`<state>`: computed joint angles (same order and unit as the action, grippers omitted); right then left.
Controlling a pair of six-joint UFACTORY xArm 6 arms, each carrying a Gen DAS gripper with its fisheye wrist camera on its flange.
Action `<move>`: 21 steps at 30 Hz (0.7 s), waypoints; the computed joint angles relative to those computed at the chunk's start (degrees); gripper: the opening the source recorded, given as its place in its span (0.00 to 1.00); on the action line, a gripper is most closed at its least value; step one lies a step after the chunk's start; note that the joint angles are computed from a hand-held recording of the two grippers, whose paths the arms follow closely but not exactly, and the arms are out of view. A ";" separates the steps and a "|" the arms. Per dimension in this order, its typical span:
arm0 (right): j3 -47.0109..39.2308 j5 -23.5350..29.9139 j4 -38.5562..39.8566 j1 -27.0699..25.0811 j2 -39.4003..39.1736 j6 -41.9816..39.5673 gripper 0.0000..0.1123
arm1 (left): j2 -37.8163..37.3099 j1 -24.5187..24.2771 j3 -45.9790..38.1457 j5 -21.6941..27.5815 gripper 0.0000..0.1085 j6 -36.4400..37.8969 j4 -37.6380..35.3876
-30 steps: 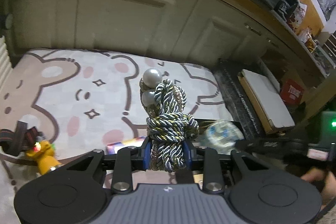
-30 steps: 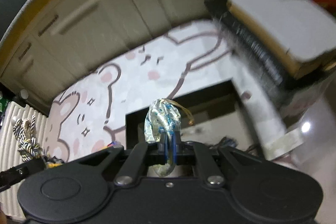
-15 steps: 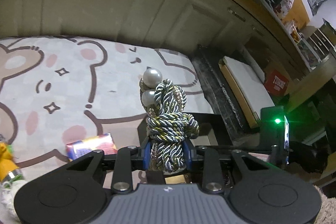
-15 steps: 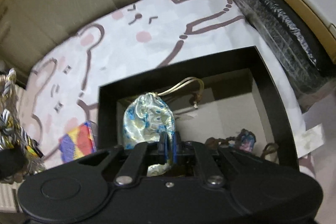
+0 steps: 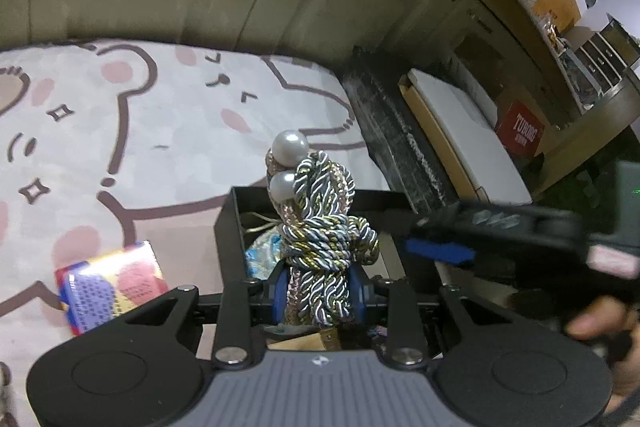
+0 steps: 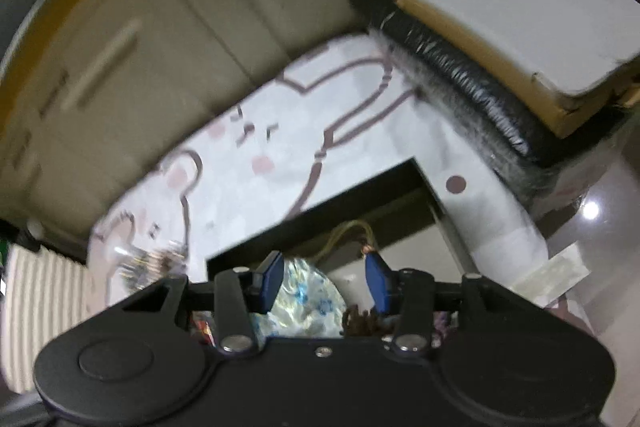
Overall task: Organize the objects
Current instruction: 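Release pearl rope with left tool while right tool drops pouch into box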
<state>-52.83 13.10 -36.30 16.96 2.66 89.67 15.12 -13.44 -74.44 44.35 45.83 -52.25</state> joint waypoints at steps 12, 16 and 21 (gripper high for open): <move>-0.04 -0.70 6.35 0.58 1.64 -6.58 0.40 | -1.20 -2.39 3.05 -8.41 0.67 0.06 4.04; -0.89 -0.14 7.91 1.23 2.39 -8.43 0.39 | -1.01 -1.62 2.71 -8.56 0.67 -2.29 5.58; -0.98 0.76 6.22 1.59 1.80 -7.71 0.39 | -0.78 -0.78 2.11 -8.68 0.66 -4.63 7.98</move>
<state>-53.80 13.87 -30.08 18.55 4.46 81.96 14.35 -14.23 -72.33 35.66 41.20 -44.26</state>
